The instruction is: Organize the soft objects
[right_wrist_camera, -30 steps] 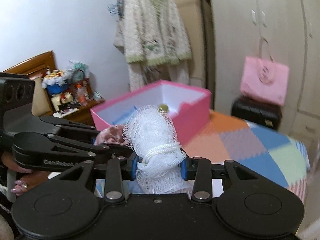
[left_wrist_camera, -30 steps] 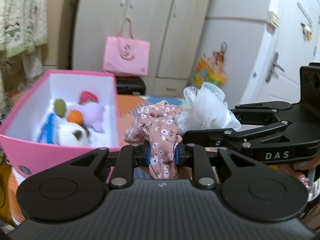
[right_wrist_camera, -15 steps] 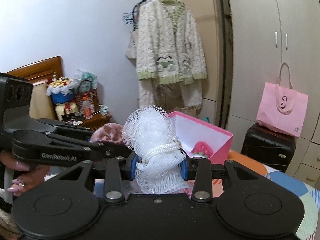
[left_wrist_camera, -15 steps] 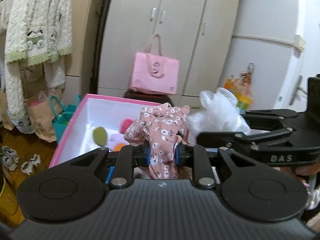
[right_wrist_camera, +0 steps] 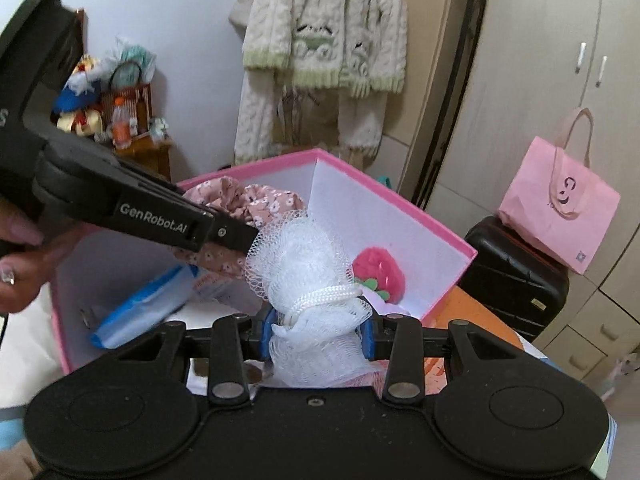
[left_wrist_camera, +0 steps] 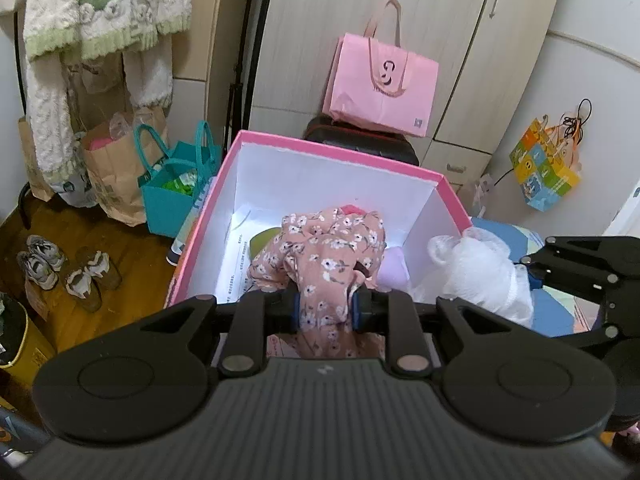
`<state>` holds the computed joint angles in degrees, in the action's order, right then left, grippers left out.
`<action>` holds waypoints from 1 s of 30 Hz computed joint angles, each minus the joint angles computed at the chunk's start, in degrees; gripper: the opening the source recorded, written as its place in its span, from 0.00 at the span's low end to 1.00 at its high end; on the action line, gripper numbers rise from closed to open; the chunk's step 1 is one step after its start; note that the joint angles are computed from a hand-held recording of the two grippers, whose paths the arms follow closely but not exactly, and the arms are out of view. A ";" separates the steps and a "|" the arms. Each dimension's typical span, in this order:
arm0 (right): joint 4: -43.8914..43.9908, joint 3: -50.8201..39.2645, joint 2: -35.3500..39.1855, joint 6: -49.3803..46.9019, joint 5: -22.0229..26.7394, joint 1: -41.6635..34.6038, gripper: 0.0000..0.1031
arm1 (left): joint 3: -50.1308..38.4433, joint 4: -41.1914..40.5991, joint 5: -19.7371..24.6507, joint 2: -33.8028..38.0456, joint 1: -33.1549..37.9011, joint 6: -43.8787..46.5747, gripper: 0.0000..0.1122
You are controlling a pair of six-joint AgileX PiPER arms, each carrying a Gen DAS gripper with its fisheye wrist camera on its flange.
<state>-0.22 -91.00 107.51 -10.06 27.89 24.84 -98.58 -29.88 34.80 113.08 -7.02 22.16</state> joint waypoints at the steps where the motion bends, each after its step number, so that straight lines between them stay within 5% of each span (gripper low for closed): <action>1: 0.11 -0.80 0.46 -0.62 0.82 0.00 0.44 | -0.03 -0.40 0.34 0.19 0.03 0.41 0.20; 3: 0.14 -2.02 1.11 -2.08 2.33 0.22 0.45 | -1.39 -0.25 1.64 1.04 0.11 -0.49 0.21; 7: -3.46 -3.70 2.42 -1.41 4.51 1.34 0.55 | -0.84 0.09 1.77 0.48 -0.06 -1.34 0.41; 10: -5.89 -2.10 1.49 0.14 2.78 2.13 0.73 | 1.59 0.37 0.49 -1.42 -0.21 -1.28 0.47; 16: -1.54 5.96 -4.98 -0.60 -3.03 1.00 0.73 | 9.02 3.56 -4.09 -7.74 -1.41 -2.10 0.65; 23: 15.70 17.85 -15.92 -10.78 -9.21 -2.38 0.73 | 16.39 10.74 -7.96 -15.59 -4.08 -6.18 0.83; 26: 9.92 20.70 -18.60 -3.76 -10.56 -1.93 0.73 | 18.22 16.33 -7.68 -18.29 -5.80 -11.45 0.89; 30: -0.27 23.64 -21.26 8.87 -11.15 -1.14 0.73 | 17.38 27.52 -1.94 -20.22 -8.74 -23.94 0.91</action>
<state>-0.49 -67.35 86.25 -1.19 16.74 23.70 -81.20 -2.36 32.86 92.86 -15.75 -1.79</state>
